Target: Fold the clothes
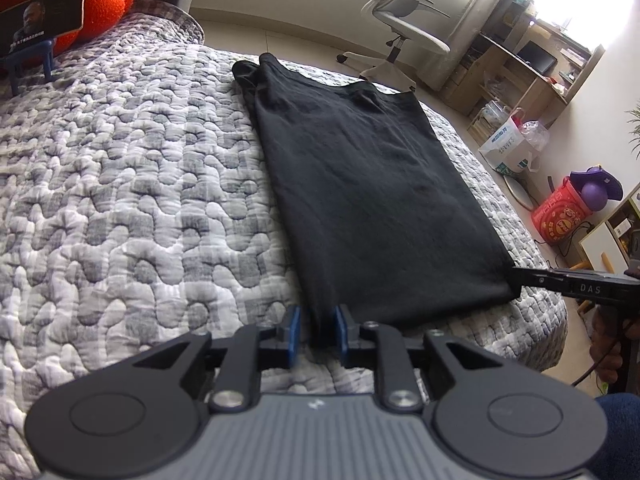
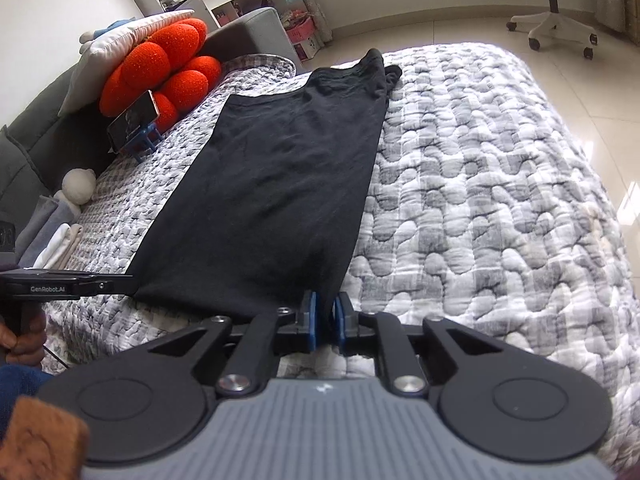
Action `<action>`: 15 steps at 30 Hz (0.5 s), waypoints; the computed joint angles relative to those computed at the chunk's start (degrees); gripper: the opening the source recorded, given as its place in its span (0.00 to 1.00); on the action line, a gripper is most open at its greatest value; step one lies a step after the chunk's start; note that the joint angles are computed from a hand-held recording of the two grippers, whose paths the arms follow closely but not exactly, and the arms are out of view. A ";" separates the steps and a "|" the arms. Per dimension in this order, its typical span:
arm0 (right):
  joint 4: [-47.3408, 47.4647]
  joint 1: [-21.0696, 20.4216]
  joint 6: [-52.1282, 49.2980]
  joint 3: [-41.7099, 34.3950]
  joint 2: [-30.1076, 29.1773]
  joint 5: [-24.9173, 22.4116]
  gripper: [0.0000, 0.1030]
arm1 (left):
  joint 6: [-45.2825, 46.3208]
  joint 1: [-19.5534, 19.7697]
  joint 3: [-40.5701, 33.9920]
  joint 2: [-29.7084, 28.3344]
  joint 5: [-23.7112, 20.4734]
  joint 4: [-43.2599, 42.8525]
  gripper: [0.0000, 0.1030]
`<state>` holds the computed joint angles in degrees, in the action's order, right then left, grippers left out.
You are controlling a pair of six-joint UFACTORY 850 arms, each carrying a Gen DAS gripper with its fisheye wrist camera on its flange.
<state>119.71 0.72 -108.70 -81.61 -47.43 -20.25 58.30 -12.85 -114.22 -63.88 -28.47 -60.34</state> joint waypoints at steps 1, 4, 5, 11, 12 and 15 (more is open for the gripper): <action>2.64 -0.06 -2.89 0.33 0.41 0.72 0.15 | -0.13 0.10 0.35 0.38 1.02 0.46 0.26; 13.36 -0.07 -14.57 1.31 1.67 3.02 0.17 | -0.48 0.40 1.22 1.41 4.11 1.66 0.32; 16.26 0.00 -18.22 1.51 1.99 3.34 0.18 | 0.38 0.52 1.39 1.63 4.78 0.86 0.33; 8.63 0.69 -16.05 -0.13 1.34 -2.47 0.18 | 9.98 -0.37 -2.21 0.16 2.15 -7.31 0.33; 5.28 1.06 -13.78 -1.09 0.73 -3.36 0.18 | 12.07 -0.83 -2.73 -0.19 1.40 -8.35 0.33; -8.49 2.23 -3.25 -5.32 -2.18 -4.80 0.18 | 13.50 -1.97 -6.21 -2.75 -2.25 -7.09 0.33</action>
